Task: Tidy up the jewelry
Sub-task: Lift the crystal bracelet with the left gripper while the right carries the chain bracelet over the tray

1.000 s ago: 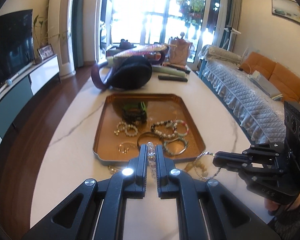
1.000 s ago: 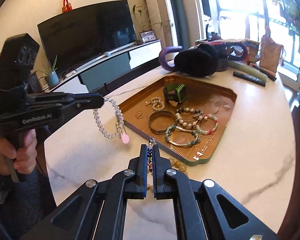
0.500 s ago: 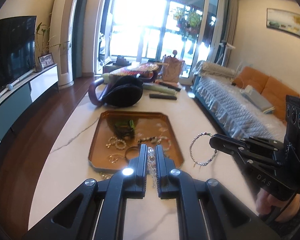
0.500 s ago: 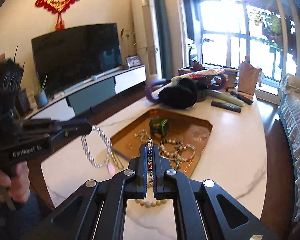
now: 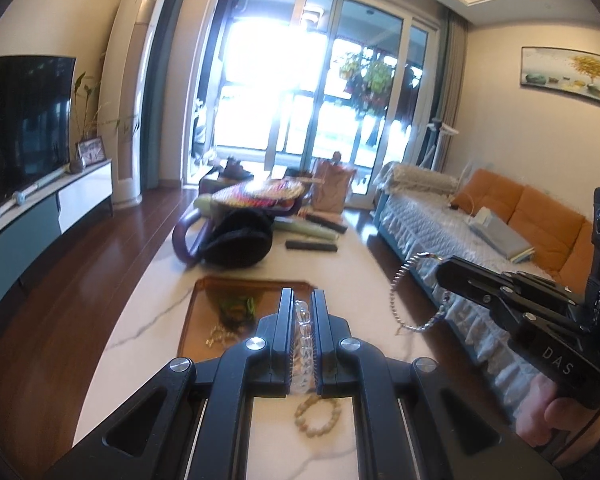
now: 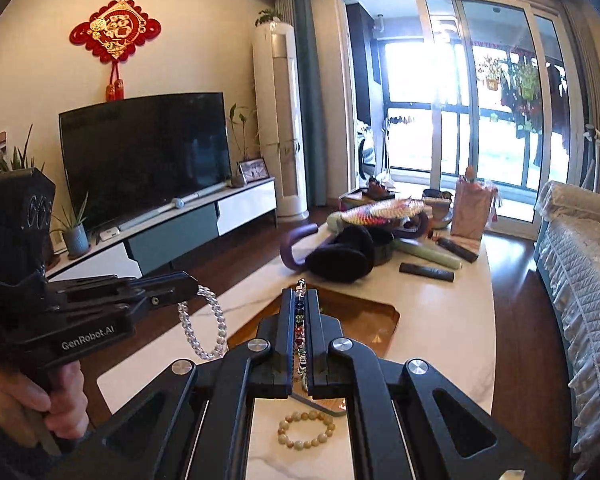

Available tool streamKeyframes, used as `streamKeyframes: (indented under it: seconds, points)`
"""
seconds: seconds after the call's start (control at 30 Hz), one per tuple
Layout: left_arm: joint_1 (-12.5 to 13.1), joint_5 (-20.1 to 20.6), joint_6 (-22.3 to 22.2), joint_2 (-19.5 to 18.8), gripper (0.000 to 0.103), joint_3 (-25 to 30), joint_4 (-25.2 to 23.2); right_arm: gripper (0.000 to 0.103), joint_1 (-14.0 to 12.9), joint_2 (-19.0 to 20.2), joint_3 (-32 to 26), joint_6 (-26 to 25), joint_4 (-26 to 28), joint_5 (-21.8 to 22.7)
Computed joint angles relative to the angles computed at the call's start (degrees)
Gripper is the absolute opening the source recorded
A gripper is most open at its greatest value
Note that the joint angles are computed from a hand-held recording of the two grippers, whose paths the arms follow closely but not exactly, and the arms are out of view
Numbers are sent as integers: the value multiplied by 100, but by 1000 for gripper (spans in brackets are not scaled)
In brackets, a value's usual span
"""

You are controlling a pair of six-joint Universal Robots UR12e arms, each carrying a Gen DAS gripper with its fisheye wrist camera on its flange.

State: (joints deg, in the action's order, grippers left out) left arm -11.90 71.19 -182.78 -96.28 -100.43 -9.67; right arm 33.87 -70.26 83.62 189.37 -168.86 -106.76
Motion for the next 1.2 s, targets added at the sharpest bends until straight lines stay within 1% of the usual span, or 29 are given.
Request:
streamKeyframes:
  seconds: [0.07, 0.13, 0.33, 0.4, 0.47, 0.53, 0.6, 0.67, 0.77, 0.9, 0.93, 0.97, 1.0, 1.03, 1.07, 1.13, 1.2]
  points:
    - [-5, -27, -15, 22, 8, 51, 122, 4, 5, 15, -97, -91, -80, 68]
    - [-16, -36, -27, 11, 8, 128, 198, 4, 32, 47, -198, -206, -122, 20]
    - [30, -167, -107, -125, 8, 448, 293, 4, 14, 161, -568, -482, -26, -32]
    - [75, -276, -158, -177, 8, 536, 368, 4, -4, 189, -655, -565, 22, -53]
    - [137, -400, -206, -278, 8, 672, 444, 4, -42, 243, -768, -627, 55, -74]
    - [192, -476, -197, -393, 8, 799, 444, 4, -95, 271, -832, -671, 108, 3]
    - [273, -628, -276, -576, 8, 953, 430, 4, -167, 360, -971, -665, 292, 39]
    - [355, -808, -393, -772, 8, 1096, 302, 4, -242, 434, -1047, -626, 457, 169]
    - [447, -1108, -608, -1077, 8, 1320, -38, 4, -356, 585, -1172, -489, 744, 387]
    - [468, -1178, -671, -1396, 8, 1558, -385, 4, -458, 802, -1305, -328, 1039, 555]
    - [488, -1295, -704, -1500, 8, 1651, -499, 4, -482, 840, -1315, -287, 1089, 616]
    - [497, -1381, -749, -1557, 8, 1699, -514, 4, -513, 878, -1326, -232, 1129, 695]
    - [519, -1558, -799, -1634, 8, 1769, -506, 4, -541, 913, -1334, -185, 1139, 774]
    - [547, -1793, -786, -1721, 8, 1833, -426, 4, -550, 939, -1345, -170, 1142, 796]
    - [556, -1936, -730, -1805, 8, 1902, -369, 4, -575, 984, -1369, -178, 1141, 818]
    - [547, -2065, -646, -1948, 8, 2053, -475, 4, -617, 1064, -1427, -207, 1145, 884]
    - [512, -1997, -588, -2114, 8, 2237, -698, 4, -701, 1208, -1558, -63, 1345, 969]
